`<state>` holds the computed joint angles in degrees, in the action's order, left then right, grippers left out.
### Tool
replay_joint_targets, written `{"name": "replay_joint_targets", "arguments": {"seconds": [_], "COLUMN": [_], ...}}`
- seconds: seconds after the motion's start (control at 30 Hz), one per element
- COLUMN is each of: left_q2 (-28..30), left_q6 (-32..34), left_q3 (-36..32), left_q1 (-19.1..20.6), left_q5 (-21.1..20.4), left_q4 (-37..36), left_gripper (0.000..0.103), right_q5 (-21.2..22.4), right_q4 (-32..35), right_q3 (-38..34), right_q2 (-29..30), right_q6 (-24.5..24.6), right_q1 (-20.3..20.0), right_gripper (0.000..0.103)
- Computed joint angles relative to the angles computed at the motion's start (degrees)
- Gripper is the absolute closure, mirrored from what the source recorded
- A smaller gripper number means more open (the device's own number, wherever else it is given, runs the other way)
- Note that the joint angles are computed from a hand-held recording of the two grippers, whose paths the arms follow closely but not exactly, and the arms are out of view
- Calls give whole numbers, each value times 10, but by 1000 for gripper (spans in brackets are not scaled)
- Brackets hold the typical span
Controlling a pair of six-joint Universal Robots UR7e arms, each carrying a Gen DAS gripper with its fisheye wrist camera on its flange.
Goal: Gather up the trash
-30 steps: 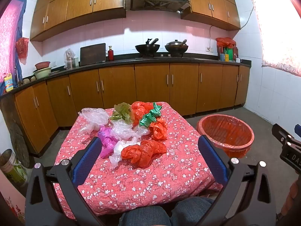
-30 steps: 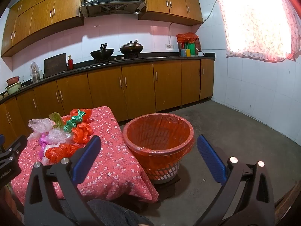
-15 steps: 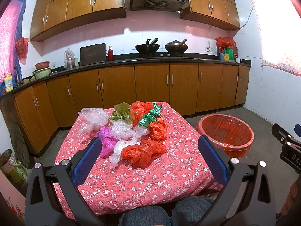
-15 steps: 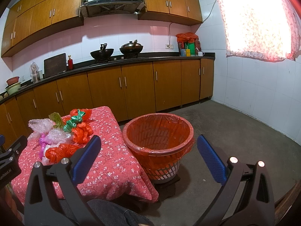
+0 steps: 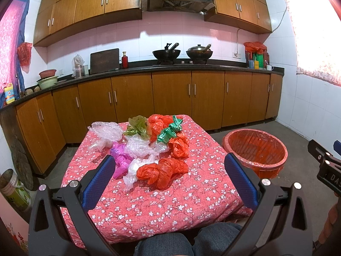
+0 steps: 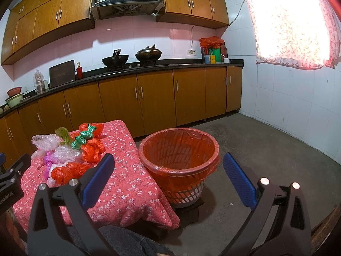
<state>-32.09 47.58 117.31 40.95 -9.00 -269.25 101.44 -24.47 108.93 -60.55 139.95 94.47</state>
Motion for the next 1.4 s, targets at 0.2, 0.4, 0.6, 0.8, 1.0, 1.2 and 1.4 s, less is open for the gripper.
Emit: {"name": "replay_joint_targets", "arguments": {"seconds": [0.2, 0.4, 0.6, 0.8, 1.0, 1.2, 1.4], "left_q2": [0, 0, 0, 0, -1, -1, -1], "left_q6": [-2, -2, -7, -9, -7, -7, -10], "left_q3": [1, 1, 2, 2, 2, 2, 2], "left_q1": [0, 0, 0, 0, 0, 0, 0], "left_q5": [0, 0, 0, 1, 1, 1, 1], "left_q4": [1, 1, 5, 7, 5, 5, 7], "left_gripper": [2, 2, 2, 2, 2, 2, 2], "right_q5": [0, 0, 0, 0, 0, 1, 0], "right_q4": [0, 1, 2, 3, 3, 3, 2], "right_q3": [0, -1, -1, -1, -1, -1, -2], "right_q2": [0, 0, -1, -1, -1, 0, 1], "right_q6": [0, 0, 0, 0, 0, 0, 0], "right_q1": [0, 0, 0, 0, 0, 0, 0], "right_gripper": [4, 4, 4, 4, 4, 4, 4]}}
